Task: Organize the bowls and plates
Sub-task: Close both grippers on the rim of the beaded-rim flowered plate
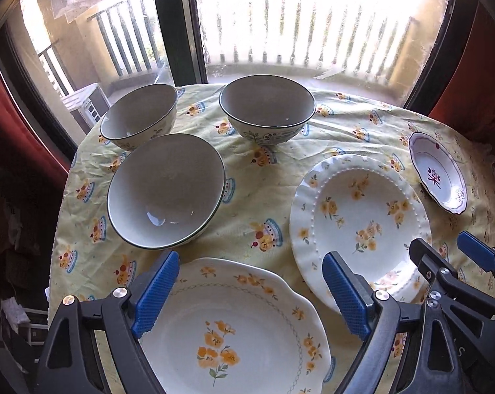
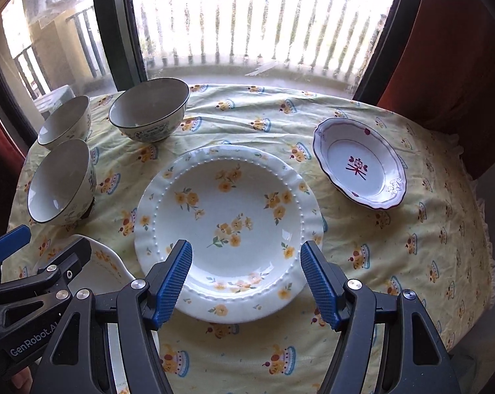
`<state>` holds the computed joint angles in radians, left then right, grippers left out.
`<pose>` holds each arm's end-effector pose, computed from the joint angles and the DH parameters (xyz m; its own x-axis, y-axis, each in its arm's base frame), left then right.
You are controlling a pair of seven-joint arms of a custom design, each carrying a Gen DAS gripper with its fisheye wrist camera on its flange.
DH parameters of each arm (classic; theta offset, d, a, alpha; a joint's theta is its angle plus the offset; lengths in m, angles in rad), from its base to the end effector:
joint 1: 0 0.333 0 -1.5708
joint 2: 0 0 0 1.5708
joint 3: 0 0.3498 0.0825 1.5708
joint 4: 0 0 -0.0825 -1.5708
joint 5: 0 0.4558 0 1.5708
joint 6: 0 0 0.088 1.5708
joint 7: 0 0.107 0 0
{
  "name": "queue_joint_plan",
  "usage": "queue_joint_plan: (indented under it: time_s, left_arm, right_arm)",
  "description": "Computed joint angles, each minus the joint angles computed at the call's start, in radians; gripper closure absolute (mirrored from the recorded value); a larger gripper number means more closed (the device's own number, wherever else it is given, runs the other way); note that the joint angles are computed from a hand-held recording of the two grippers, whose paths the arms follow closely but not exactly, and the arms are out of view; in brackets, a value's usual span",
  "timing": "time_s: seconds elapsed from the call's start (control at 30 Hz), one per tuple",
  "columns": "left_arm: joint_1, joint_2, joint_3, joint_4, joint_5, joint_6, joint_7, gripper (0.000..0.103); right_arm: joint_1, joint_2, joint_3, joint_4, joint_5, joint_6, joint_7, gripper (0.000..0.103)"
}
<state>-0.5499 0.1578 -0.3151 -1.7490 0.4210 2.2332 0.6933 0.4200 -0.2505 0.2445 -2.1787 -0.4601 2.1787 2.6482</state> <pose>0.4797 -0.5252 0.5271 -0.1800 -0.9837 0.0037 -0.8799 0.1593 -0.4477 0.4493 0.3404 0.5286 -0.2089 -0.9753 0.0719 -0.8577 0.1474 -0.4925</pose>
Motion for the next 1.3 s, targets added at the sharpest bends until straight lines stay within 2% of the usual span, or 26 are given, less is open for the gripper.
queue_joint_plan:
  time_s: [0.27, 0.4, 0.67, 0.9, 0.97, 1.03, 1.1, 1.3]
  left_arm:
    - [-0.053, 0.159, 0.025, 0.174, 0.035, -0.022, -0.003, 0.013]
    - [-0.077, 0.240, 0.039, 0.269, 0.000, -0.067, 0.000, 0.013]
    - [-0.116, 0.332, 0.077, 0.365, -0.006, -0.119, -0.019, 0.013]
    - [-0.119, 0.373, 0.078, 0.401, -0.036, -0.142, 0.031, 0.024]
    - [-0.123, 0.378, 0.080, 0.404, -0.041, -0.142, 0.035, 0.025]
    - [-0.124, 0.384, 0.078, 0.407, -0.052, -0.142, 0.045, 0.030]
    - [-0.139, 0.393, 0.087, 0.422, -0.036, -0.158, 0.042, 0.030]
    - [-0.153, 0.381, 0.092, 0.413, -0.015, -0.181, 0.025, 0.033]
  right_arm:
    - [-0.057, -0.007, -0.050, -0.047, 0.024, 0.082, -0.025, 0.031]
    - [-0.081, 0.013, -0.061, -0.049, 0.022, 0.091, -0.051, 0.031]
    - [-0.100, 0.049, -0.090, -0.067, 0.082, 0.148, -0.111, 0.031]
    - [-0.102, 0.079, -0.103, -0.075, 0.150, 0.197, -0.150, 0.031]
    - [-0.103, 0.084, -0.105, -0.076, 0.158, 0.201, -0.155, 0.032]
    - [-0.102, 0.091, -0.108, -0.075, 0.174, 0.203, -0.173, 0.040]
    - [-0.100, 0.098, -0.108, -0.071, 0.184, 0.194, -0.186, 0.045]
    - [-0.098, 0.086, -0.101, -0.077, 0.169, 0.172, -0.171, 0.049]
